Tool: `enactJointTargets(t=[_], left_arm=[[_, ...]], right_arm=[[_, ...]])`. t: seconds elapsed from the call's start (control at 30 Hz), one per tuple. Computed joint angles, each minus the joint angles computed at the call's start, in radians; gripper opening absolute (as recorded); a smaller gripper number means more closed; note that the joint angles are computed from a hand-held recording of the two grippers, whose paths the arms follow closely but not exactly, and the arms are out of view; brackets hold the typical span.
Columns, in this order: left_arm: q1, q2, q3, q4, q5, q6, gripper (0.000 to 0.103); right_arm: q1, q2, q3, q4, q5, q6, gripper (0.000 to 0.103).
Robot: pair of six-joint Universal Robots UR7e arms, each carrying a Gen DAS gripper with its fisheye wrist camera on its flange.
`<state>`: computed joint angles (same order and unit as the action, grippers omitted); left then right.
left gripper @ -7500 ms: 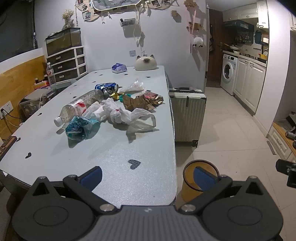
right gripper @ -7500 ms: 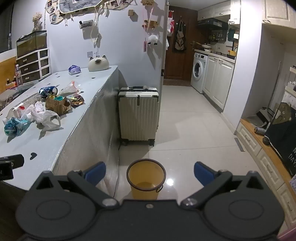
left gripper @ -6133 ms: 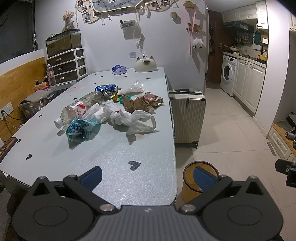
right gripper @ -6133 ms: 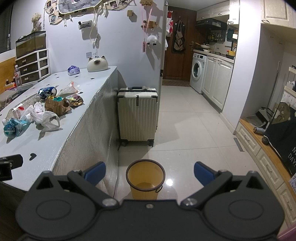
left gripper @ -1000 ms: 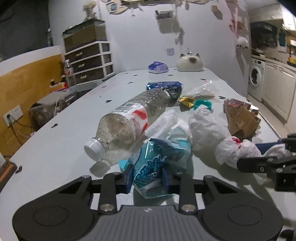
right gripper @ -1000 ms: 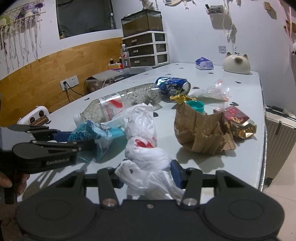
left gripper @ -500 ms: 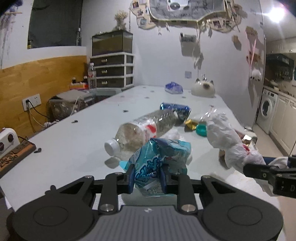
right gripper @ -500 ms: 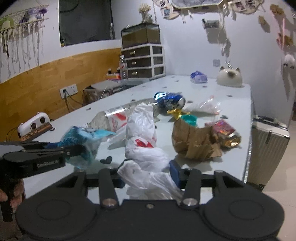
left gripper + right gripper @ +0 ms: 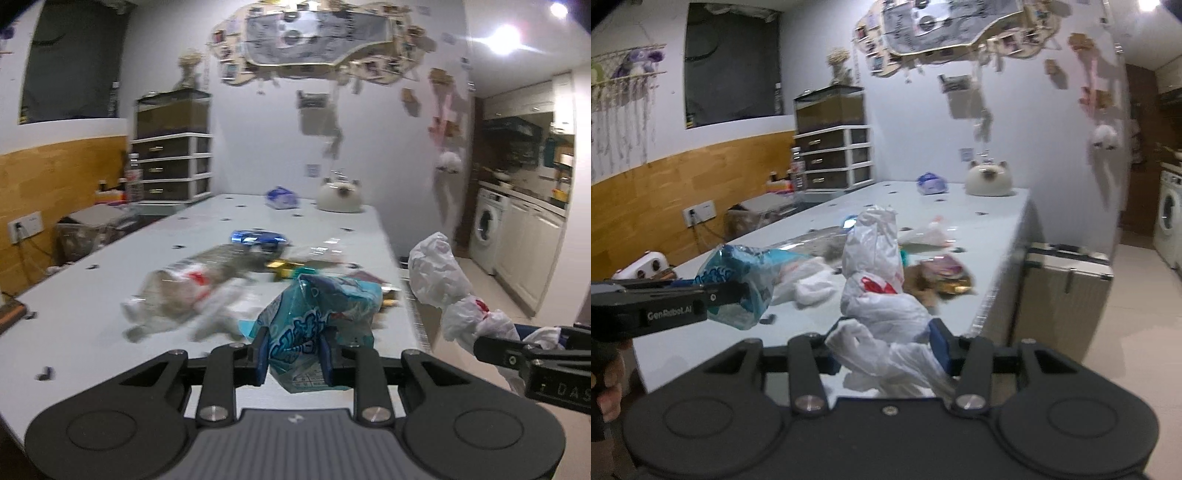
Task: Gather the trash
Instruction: 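Carry the snack bag and white plastic bags with both grippers over the wastebasket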
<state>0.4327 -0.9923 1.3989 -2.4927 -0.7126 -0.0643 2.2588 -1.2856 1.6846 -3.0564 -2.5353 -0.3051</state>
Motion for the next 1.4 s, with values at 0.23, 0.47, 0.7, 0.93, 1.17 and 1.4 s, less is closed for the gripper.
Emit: enactJointTargets(t=[0.23, 0.47, 0.7, 0.93, 1.17, 1.4], left_arm=[[-0.038, 0.073, -0.006, -0.021, -0.108, -0.020, 0.028], [-0.057, 0.171, -0.052, -0.019, -0.221, -0.031, 0.028], [-0.049, 0.280, -0.120, 0.046, -0.334, -0.050, 0.029], [-0.020, 0.405, -0.182, 0.113, -0.396, -0.107, 0.029], [0.045, 0.539, -0.278, 0.187, -0.424, -0.157, 0.029], [0.105, 0.693, -0.421, 0.258, -0.413, -0.184, 0.029]], right_arm=[[0.013, -0.120, 0.095, -0.052, -0.136, -0.009, 0.047], [-0.008, -0.224, 0.169, -0.078, -0.225, 0.001, 0.047], [-0.074, -0.322, 0.242, -0.059, -0.266, 0.047, 0.047], [-0.226, -0.436, 0.331, 0.084, -0.213, 0.197, 0.048], [-0.422, -0.493, 0.389, 0.178, -0.082, 0.276, 0.048], [-0.633, -0.463, 0.366, 0.193, 0.103, 0.293, 0.048]])
